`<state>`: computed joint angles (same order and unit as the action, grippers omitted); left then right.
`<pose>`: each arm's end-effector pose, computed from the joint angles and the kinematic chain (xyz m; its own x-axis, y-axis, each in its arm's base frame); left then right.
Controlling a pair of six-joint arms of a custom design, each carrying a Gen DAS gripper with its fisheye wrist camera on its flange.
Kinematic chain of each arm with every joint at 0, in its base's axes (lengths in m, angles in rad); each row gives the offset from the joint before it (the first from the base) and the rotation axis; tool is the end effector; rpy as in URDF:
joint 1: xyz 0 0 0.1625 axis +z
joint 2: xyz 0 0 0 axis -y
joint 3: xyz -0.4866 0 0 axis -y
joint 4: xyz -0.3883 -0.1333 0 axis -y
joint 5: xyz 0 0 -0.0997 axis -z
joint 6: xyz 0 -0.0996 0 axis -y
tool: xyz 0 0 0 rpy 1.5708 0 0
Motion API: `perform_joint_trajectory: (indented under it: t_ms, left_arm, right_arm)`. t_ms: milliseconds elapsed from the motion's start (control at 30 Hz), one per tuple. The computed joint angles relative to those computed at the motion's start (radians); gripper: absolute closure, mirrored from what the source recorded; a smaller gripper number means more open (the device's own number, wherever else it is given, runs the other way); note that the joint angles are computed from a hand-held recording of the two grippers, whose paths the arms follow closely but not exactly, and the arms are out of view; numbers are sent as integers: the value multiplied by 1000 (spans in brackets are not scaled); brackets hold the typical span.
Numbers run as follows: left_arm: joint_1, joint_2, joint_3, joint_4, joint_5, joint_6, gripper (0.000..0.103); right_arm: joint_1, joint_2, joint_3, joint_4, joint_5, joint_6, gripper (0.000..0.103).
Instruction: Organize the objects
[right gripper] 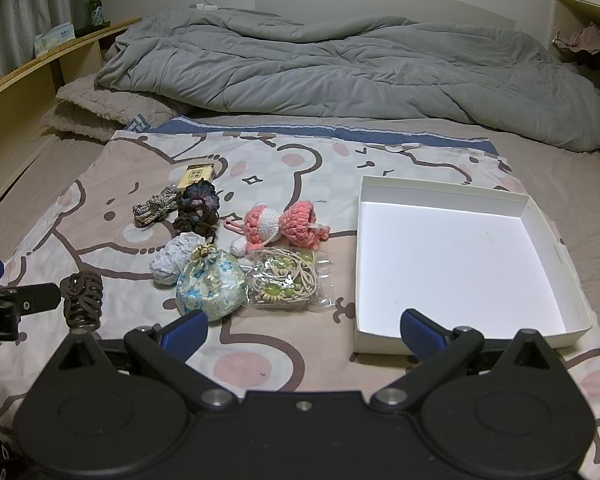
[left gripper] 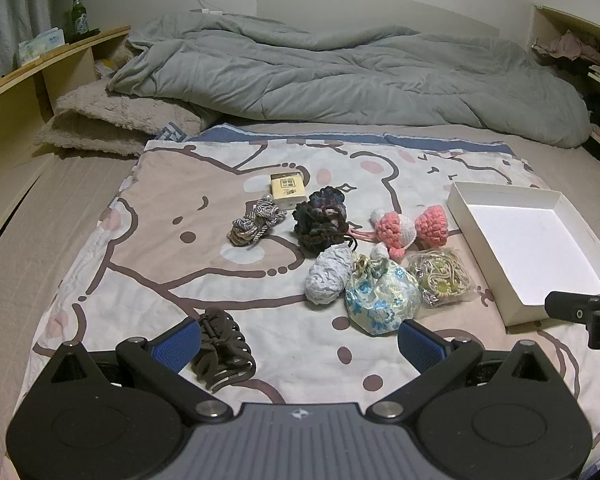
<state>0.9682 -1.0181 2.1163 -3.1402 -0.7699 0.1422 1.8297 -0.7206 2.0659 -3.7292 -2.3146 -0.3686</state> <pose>-0.1444 -0.5713 0.2144 -0.6790 0.2288 -0.6976 0.6074 0.7088 -0.3587 0.2107 -0.5382 0.1272 -0.7177 0.0284 0.6958 -0.4658 0.7231 -0.5100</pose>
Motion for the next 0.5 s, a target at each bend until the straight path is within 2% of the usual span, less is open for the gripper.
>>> perform_joint_trajectory:
  t_ms: [500]
  left_arm:
    - [5,-2,-4,22,-7,-11,0]
  right_arm:
    - [-2,-1,1,0,3,-1,0]
